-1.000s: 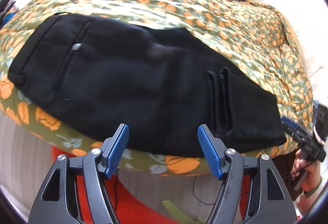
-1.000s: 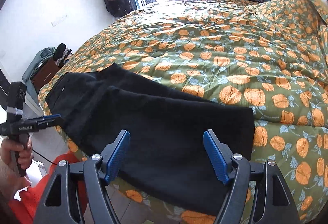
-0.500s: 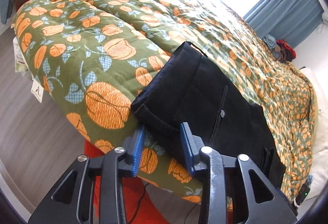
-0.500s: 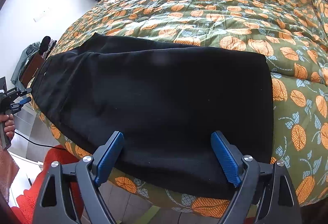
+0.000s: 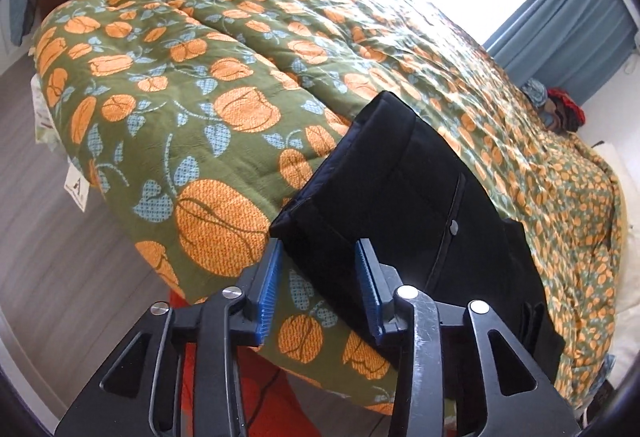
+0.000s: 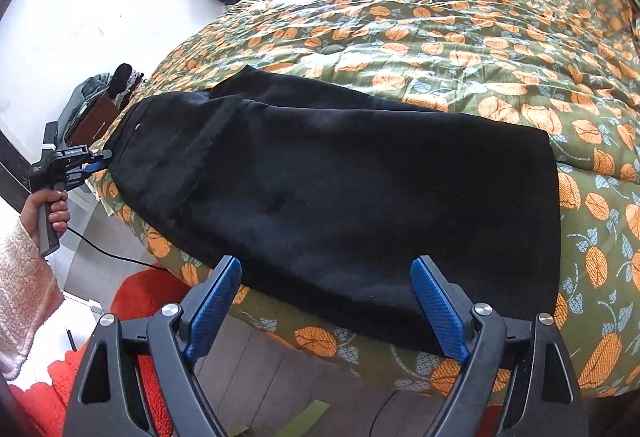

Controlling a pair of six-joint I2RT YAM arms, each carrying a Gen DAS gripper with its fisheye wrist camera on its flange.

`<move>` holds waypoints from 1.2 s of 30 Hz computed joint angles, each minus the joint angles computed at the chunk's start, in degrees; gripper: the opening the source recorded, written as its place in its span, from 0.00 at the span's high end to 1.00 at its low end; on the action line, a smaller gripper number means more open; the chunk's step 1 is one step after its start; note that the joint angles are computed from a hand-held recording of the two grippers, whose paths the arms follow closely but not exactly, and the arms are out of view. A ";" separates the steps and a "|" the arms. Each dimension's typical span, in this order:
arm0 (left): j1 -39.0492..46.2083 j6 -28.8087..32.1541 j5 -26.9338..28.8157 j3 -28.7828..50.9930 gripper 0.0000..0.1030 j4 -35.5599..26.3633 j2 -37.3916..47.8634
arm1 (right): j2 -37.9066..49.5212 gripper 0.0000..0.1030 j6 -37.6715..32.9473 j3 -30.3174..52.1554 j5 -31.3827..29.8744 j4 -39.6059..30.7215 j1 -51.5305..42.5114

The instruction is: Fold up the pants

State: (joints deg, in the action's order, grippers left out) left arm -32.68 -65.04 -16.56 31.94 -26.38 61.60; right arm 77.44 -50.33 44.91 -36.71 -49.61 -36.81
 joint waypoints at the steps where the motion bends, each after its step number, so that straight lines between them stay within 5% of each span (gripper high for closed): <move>1: -0.50 -1.23 -0.59 -1.04 0.55 0.39 -0.94 | -0.47 0.15 -0.79 0.10 -0.47 -0.98 -0.01; 12: 7.13 -0.22 9.14 -12.07 0.53 24.50 0.70 | -3.76 0.15 -1.80 -0.39 -2.12 -3.18 0.32; 14: 8.00 -1.69 10.25 -15.15 0.63 28.50 -1.07 | -3.94 0.15 -2.39 -0.41 -2.05 -3.57 -0.39; 16: 7.95 -2.88 10.53 -17.90 0.75 29.42 -5.74 | -3.66 0.15 -3.03 -0.33 -2.05 -3.95 -1.44; 19: 4.33 -3.07 7.04 -15.89 0.80 22.28 -11.98 | -3.05 0.15 -3.78 0.14 -2.59 -4.52 -3.20; 24: -6.32 -2.22 -1.79 -3.31 0.82 10.95 -14.30 | -2.18 0.15 -5.79 1.45 -5.10 -6.03 -6.44; 28: -17.84 4.10 -6.93 13.74 0.82 9.02 -3.04 | -0.36 0.15 -7.40 2.95 -7.39 -7.09 -9.89; 31: -24.77 10.94 -5.65 27.89 0.82 10.75 10.21 | 1.62 0.15 -8.17 4.75 -9.03 -7.73 -13.25; 36: -31.07 18.14 4.92 50.51 0.82 14.37 35.49 | 6.64 0.15 -9.58 9.67 -11.96 -8.95 -21.20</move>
